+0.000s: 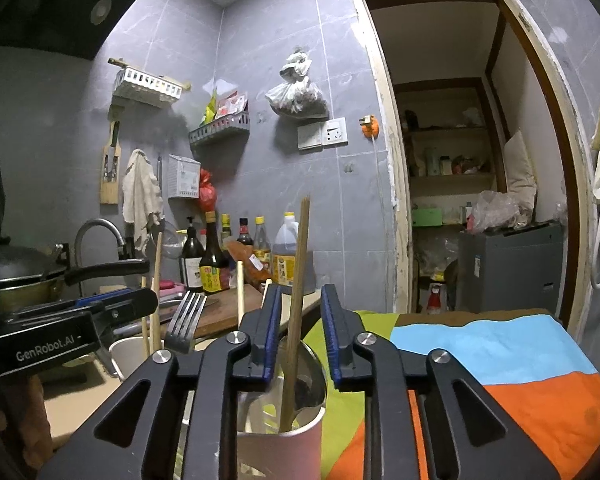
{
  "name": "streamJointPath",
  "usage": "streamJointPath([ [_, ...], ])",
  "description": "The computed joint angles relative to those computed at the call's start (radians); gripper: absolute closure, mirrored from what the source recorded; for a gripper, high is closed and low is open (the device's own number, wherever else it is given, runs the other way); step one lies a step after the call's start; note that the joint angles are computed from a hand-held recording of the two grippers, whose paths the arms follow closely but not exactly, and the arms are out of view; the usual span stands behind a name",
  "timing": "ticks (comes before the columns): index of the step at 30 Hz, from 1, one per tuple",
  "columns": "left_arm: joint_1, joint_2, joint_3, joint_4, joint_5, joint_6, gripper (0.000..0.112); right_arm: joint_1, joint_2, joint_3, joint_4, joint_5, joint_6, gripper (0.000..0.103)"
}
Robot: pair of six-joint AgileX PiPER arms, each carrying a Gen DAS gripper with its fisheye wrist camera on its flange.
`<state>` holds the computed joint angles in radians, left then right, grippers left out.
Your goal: Organize utensils
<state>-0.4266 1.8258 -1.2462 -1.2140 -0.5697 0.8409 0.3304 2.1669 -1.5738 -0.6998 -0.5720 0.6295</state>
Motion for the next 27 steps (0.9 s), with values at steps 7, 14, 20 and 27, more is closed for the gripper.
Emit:
streamJointPath([
  [7, -0.014, -0.021, 0.014, 0.011, 0.0, -0.025, 0.074, -0.011, -0.03, 0.032, -0.001, -0.022, -0.009, 0.077],
  [14, -0.031, -0.032, 0.018, 0.013, -0.009, -0.03, 0.063, -0.029, -0.052, 0.051, -0.014, -0.05, 0.015, 0.052],
  [20, -0.035, -0.046, 0.032, 0.046, -0.008, -0.077, 0.05, -0.044, -0.076, 0.079, 0.006, -0.065, 0.011, 0.03],
  [27, -0.056, -0.054, 0.049, 0.052, -0.013, -0.099, 0.036, -0.079, -0.124, 0.141, 0.022, -0.057, 0.002, 0.015],
])
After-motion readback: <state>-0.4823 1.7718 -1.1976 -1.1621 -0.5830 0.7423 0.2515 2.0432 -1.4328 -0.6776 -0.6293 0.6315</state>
